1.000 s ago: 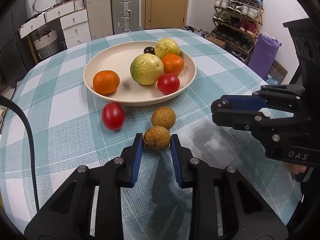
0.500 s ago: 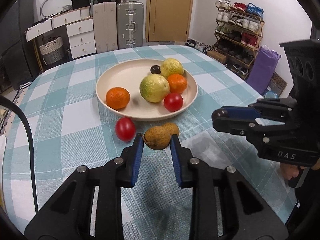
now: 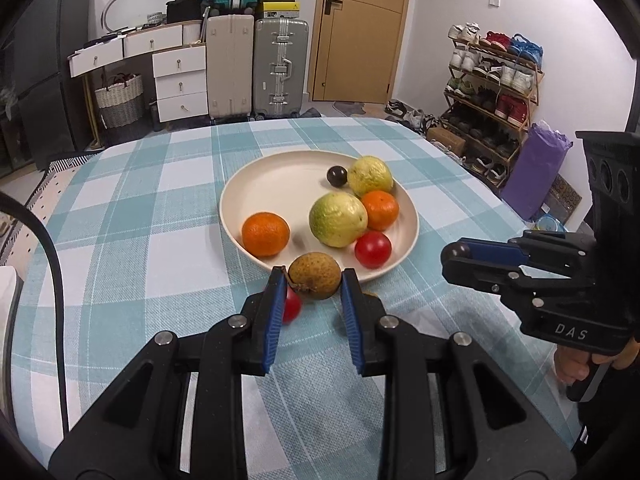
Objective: Organize fruits
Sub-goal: 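Carry the dark plum and brown round fruit over the cream plate with both grippers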
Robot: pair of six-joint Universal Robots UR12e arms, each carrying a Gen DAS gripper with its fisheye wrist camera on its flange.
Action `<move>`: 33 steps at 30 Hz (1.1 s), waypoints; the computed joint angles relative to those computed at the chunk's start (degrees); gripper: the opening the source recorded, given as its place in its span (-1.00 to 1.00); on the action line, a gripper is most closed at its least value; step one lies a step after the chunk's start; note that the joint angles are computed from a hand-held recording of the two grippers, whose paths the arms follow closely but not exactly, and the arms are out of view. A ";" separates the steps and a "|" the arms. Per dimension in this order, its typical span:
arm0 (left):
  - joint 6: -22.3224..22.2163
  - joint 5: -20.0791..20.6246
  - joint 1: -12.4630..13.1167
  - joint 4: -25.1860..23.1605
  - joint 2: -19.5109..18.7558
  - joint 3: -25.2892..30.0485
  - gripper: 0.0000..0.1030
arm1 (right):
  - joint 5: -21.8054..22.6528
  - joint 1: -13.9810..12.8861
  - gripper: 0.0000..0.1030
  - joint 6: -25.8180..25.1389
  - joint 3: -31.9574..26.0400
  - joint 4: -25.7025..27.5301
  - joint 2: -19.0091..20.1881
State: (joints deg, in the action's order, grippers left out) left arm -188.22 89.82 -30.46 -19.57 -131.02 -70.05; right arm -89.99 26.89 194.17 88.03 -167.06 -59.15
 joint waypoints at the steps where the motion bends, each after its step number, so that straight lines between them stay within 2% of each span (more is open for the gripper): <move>1: -0.12 0.16 0.06 -0.03 -0.12 0.30 -0.52 | -0.22 0.00 -0.50 -0.07 -0.15 -0.25 0.05; 19: -0.70 1.77 0.90 -3.29 -2.67 6.54 -0.52 | -0.11 -1.40 -0.50 0.76 -4.49 0.75 1.67; 33: -0.76 1.73 1.83 -6.78 -5.03 10.88 -0.52 | 1.32 -2.25 -0.50 2.01 -8.16 3.77 3.84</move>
State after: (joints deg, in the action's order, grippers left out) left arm -188.98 91.55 -28.63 -26.35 -136.05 -59.17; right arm -88.67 24.64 196.19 79.86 -163.29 -55.31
